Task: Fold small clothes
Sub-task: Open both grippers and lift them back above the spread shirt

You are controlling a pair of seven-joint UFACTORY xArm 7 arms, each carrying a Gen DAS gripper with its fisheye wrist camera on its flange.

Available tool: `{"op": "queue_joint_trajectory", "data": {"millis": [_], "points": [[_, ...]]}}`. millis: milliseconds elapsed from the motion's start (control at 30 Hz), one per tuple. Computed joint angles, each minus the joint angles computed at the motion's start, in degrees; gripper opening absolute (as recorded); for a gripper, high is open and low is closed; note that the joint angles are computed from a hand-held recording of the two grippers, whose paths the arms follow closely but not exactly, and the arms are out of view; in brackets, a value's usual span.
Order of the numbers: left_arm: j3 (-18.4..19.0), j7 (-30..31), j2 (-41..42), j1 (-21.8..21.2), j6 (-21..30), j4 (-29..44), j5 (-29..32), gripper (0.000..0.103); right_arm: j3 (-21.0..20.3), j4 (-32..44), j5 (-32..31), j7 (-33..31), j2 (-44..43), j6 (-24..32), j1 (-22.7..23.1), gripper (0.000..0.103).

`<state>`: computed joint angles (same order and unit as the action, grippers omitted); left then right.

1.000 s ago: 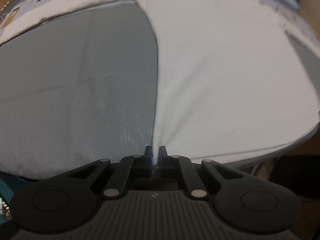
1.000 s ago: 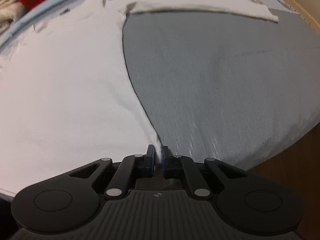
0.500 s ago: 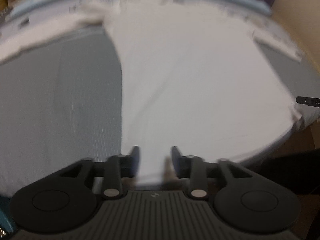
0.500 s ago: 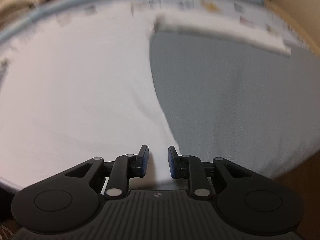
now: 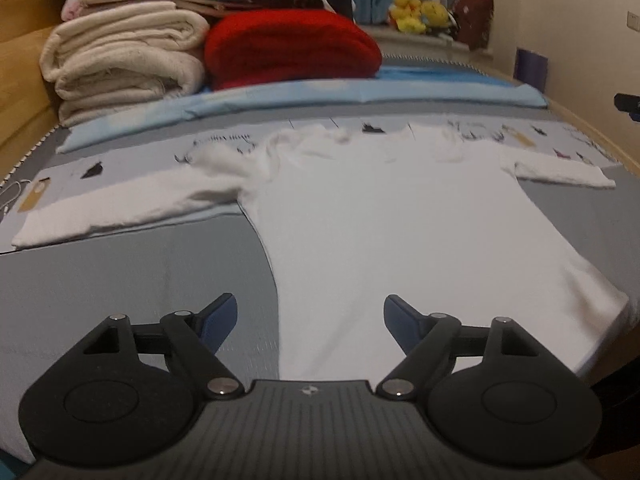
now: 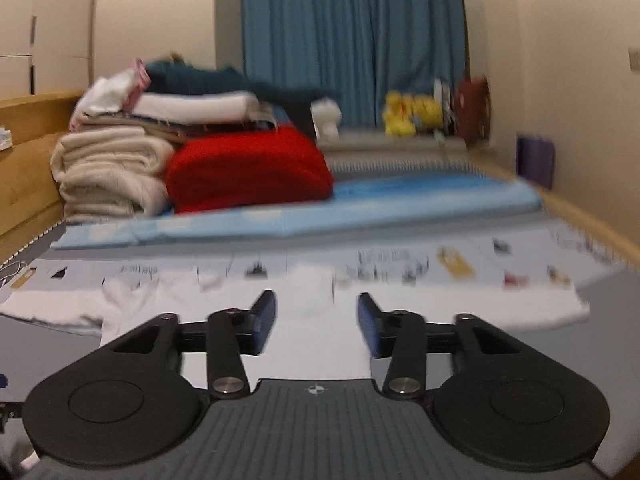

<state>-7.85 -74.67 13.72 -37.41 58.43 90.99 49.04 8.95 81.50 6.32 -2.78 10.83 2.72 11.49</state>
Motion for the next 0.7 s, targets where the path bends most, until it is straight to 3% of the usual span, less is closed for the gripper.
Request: {"op": "queue_joint_trajectory", "data": {"millis": [167, 200, 267, 400, 533, 700], "points": [[0.6, -2.36, 0.72, -0.1, 2.22, 1.16, 0.26, 0.086, -4.61, 2.8, -7.16, 2.94, 3.4, 1.08, 4.09, 0.053], [0.67, -2.49, 1.1, -0.07, 2.92, 1.77, -0.03, 0.086, -3.1, 3.71, -5.48, 3.06, 4.15, 3.44, 2.99, 0.052], [0.79, -2.79, 1.53, -0.07, 3.87, 2.37, -0.57, 0.086, -3.84, 6.6, -4.96, 7.38, 5.91, 8.21, 4.09, 0.051], [1.08, -3.14, 2.28, 0.28, 3.45, 3.24, -2.01, 0.087, -6.75, 8.44, -11.2, 13.07, 7.76, 8.43, 7.58, 0.051], [1.67, -2.04, 4.41, -0.02, 4.07, 6.06, -2.65, 0.087, -4.1, 8.59, -10.74, 11.17, 8.12, 7.57, 5.94, 0.051], [3.03, -2.71, 6.52, -1.33, 4.54, 9.56, -2.32, 0.087, -4.54, 10.28, -11.05, 11.92, 9.16, 8.19, 6.34, 0.051]]}}
